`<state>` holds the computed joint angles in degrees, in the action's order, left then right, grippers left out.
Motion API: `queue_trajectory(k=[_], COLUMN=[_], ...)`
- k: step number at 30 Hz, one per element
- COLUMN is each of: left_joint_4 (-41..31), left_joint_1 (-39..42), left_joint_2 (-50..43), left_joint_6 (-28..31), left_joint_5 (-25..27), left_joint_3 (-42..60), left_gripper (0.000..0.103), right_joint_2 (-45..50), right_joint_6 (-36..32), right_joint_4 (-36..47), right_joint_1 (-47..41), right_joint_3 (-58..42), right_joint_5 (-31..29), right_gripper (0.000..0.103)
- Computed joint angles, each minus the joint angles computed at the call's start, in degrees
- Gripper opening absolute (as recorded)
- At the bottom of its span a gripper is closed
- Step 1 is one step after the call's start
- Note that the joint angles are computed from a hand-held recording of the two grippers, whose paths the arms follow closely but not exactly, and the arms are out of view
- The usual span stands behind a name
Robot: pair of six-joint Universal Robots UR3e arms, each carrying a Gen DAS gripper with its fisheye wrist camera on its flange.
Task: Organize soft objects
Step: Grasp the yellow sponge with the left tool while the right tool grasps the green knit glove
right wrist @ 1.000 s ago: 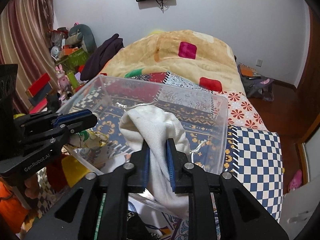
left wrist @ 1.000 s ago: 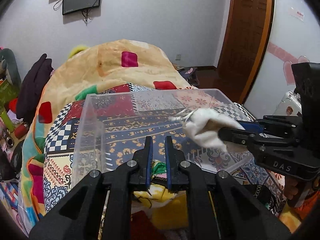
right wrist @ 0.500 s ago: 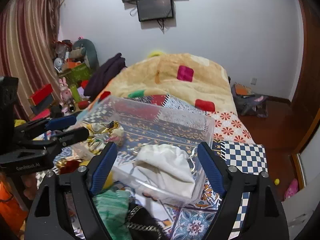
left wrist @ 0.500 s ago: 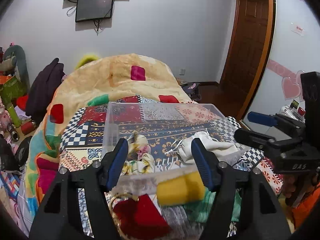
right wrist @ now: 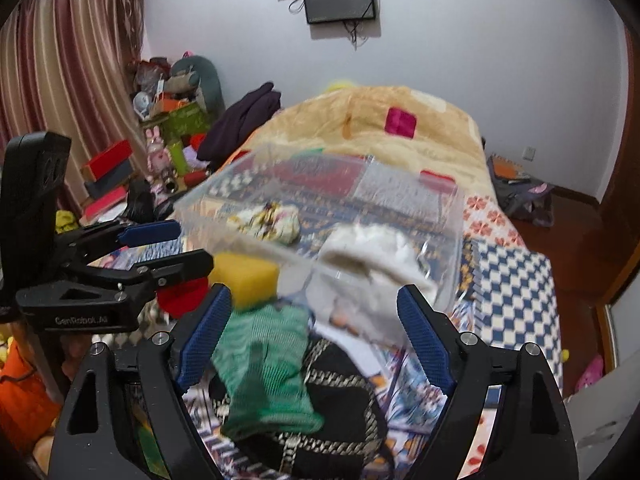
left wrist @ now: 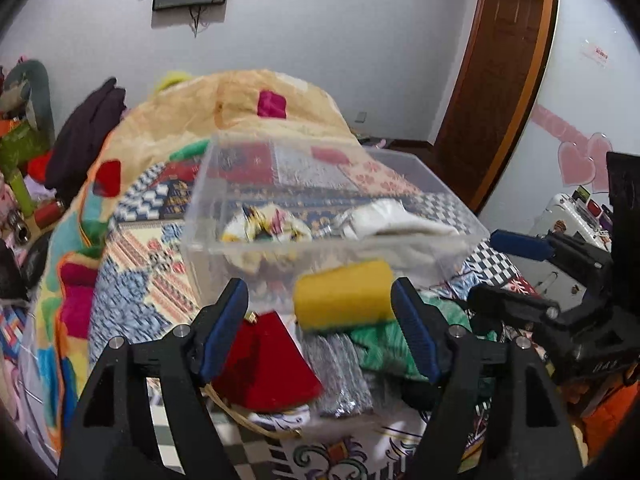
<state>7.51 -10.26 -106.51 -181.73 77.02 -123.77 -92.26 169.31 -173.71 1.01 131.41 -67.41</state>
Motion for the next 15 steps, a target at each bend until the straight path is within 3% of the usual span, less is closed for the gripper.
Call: queue_trajectory(k=[5,12,15], left_joint_4=[-1.16,-3.41,-2.76], left_joint_1=[-0.63,-3.08,-2.74], left_joint_2=[-1.59,-6.33,-6.77], left_joint_6=[-0.26,-0.58,-0.95], left_joint_5=[-1.32,-0.04,-0.75], left_joint_3=[1.43,6.65,6.34], left_gripper=[0.074,0.074,0.064], right_joint_2=[0.07,1.70,2.94], right_joint_6=[-1.12,-2.80,-3.42], right_joint_4=[1.69,4.23,4.74], right_joint_1=[-0.16,1.50,2.34], right_joint_3=[2.18,1.61,0.81], right_joint_5=[1.40,2.54,2.12], right_gripper=[0.082,0.056,0.041])
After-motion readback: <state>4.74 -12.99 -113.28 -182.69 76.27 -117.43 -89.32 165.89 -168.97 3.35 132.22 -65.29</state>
